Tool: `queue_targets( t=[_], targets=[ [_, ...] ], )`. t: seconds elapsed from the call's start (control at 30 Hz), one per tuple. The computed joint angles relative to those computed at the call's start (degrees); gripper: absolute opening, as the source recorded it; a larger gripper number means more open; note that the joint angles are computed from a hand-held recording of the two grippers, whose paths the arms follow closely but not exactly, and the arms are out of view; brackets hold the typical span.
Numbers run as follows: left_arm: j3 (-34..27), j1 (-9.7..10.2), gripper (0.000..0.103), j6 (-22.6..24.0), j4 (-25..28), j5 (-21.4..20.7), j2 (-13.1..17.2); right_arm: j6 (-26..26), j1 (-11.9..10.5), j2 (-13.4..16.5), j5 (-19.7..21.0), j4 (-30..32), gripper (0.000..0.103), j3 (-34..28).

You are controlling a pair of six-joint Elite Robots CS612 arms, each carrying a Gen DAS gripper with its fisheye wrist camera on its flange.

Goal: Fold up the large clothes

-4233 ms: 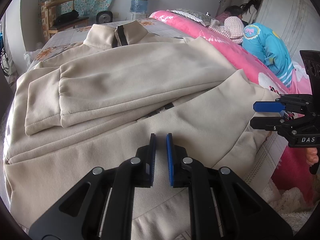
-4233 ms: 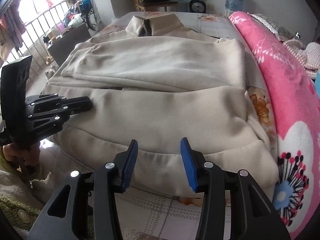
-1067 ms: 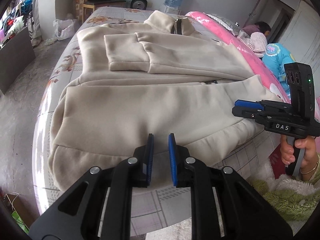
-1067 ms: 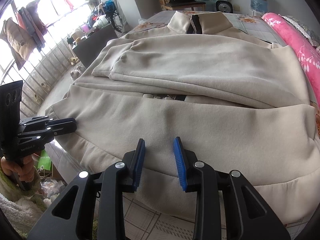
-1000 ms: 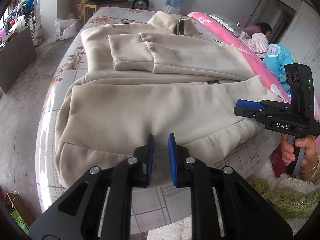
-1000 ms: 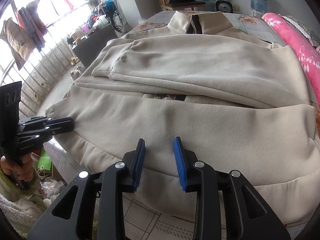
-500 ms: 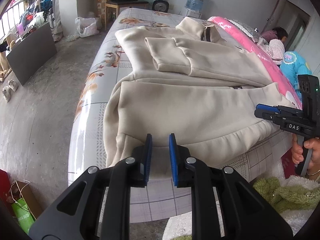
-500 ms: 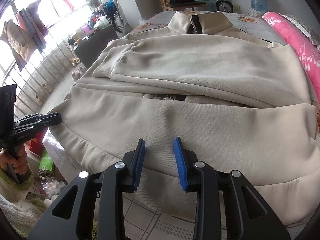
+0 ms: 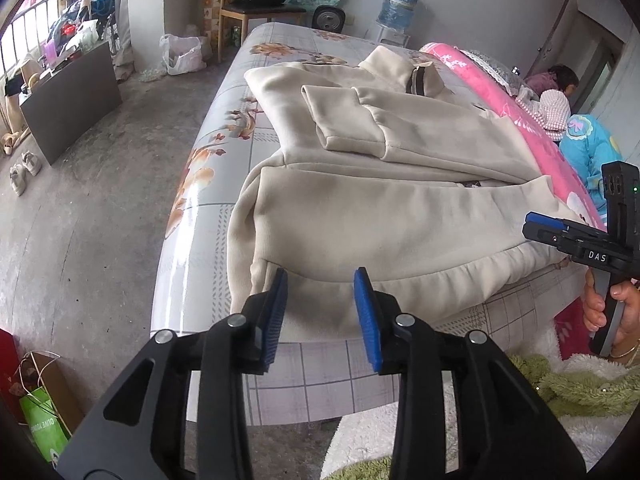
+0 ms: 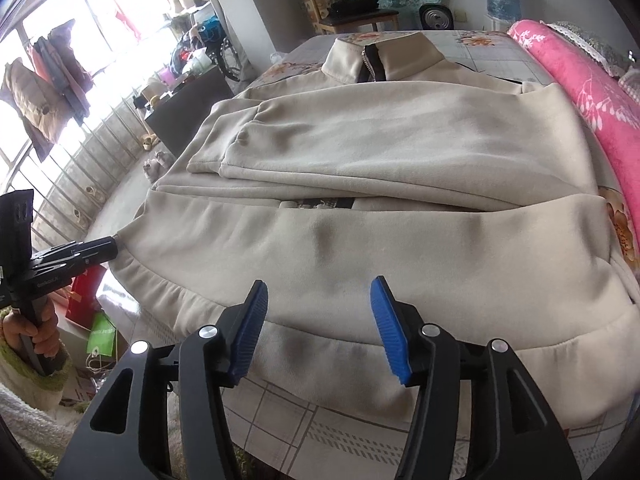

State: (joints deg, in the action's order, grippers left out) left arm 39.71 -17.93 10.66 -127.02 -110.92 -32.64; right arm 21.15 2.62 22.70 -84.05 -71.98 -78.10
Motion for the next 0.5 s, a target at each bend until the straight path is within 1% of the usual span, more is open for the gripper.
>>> queue_targets(
  t=[0.07, 0.17, 0.23, 0.3, 0.37, 0.5],
  targets=[
    [1.1, 0.10, 0.047, 0.3, -0.3, -0.9, -0.6, 1.1, 0.0, 0.4, -0.9, 0.8, 0.059, -1.6],
    [3.6, 0.04, 0.058, 1.0, -0.9, -1.4, -1.8, 3.0, 0.0, 1.0, -2.8, 3.0, 0.067, -4.1],
    [5.2, -0.04, 0.061, 1.1, -1.0, -1.1, -2.6, 4.5, 0.0, 1.4, -4.0, 4.7, 0.072, -5.9],
    [6.4, 0.02, 0.062, 0.2, -0.8, -1.2, -3.1, 6.4, 0.1, 2.1, -5.3, 6.7, 0.072, -8.2],
    [7.2, 0.36, 0.063, -2.4, -0.7, -2.7, -3.2, 8.5, 0.0, 2.8, -6.5, 8.5, 0.072, -10.4],
    [7.7, 1.56, 0.065, -10.9, -2.5, -7.5, -2.6, 14.1, -0.2, 4.2, -9.3, 12.3, 0.072, -14.6]
  ],
)
